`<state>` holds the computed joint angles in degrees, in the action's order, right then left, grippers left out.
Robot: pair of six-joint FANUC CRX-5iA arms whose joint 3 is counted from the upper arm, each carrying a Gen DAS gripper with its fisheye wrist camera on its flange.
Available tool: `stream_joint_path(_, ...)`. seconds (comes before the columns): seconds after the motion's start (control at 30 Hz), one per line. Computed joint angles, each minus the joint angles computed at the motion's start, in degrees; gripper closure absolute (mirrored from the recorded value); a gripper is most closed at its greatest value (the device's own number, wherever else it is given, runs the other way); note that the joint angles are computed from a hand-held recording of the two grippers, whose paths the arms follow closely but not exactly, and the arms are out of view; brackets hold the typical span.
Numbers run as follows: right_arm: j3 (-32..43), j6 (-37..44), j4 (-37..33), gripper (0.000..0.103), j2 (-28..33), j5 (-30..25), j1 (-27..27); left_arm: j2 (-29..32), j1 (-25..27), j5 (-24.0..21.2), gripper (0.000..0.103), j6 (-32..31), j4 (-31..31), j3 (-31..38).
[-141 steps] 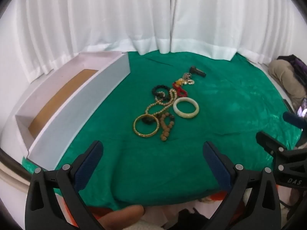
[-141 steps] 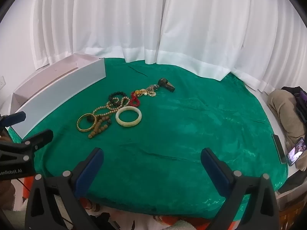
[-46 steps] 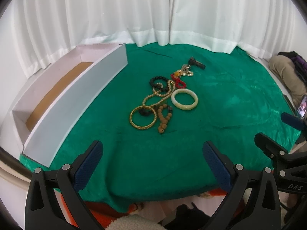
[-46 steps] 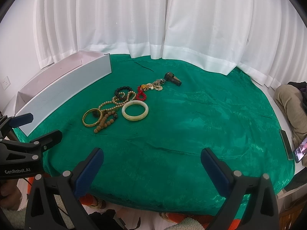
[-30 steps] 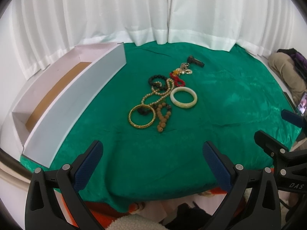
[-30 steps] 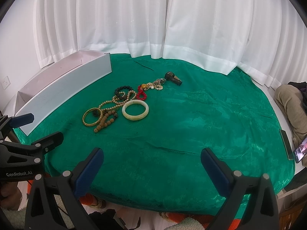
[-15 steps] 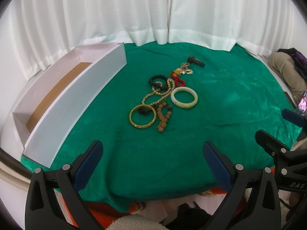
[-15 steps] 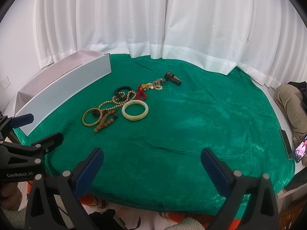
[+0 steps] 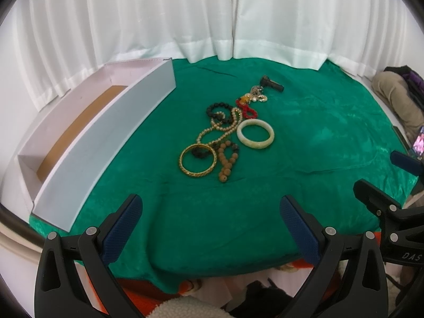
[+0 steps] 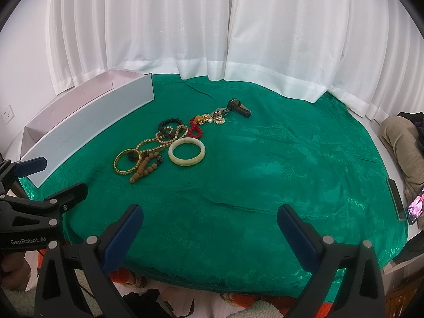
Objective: Organize jewelry
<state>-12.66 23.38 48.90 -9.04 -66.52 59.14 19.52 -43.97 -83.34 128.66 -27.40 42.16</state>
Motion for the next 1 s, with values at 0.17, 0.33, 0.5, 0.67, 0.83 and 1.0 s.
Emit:
stream_joint_path(0.17,0.02,-0.03,-0.02,0.000,0.04,0.00,0.01,-0.08,0.07,0.11,0.001,0.04,-0.17,-0.20)
stream_joint_path(0.33,0.04,-0.22,-0.08,0.000,0.08,0.06,0.09,-0.66,0.42,0.59,0.001,0.56,-0.06,-1.07)
stream_joint_path(0.5,-0.30,0.01,-0.61,0.000,-0.36,1.15,-0.31,-1.49,0.82,1.71,0.001,1.10,0.20,-2.26)
stream_joint_path(0.67,-1.29,-0.95,0.74,0.000,-1.15,2.54,-0.85,-1.81,0.90,1.96,0.001,1.46,-0.15,-2.71)
stream_joint_path(0.83,-1.30,-1.11,1.10,0.000,-1.10,2.57,-1.00,-1.50,0.94,1.61,0.001,1.35,-0.08,-2.26)
stream_joint_path(1.0,-1.04,0.11,0.26,0.000,-1.12,2.94,-1.09,-1.63,0.94,1.71,0.001,1.02,-0.24,-2.43)
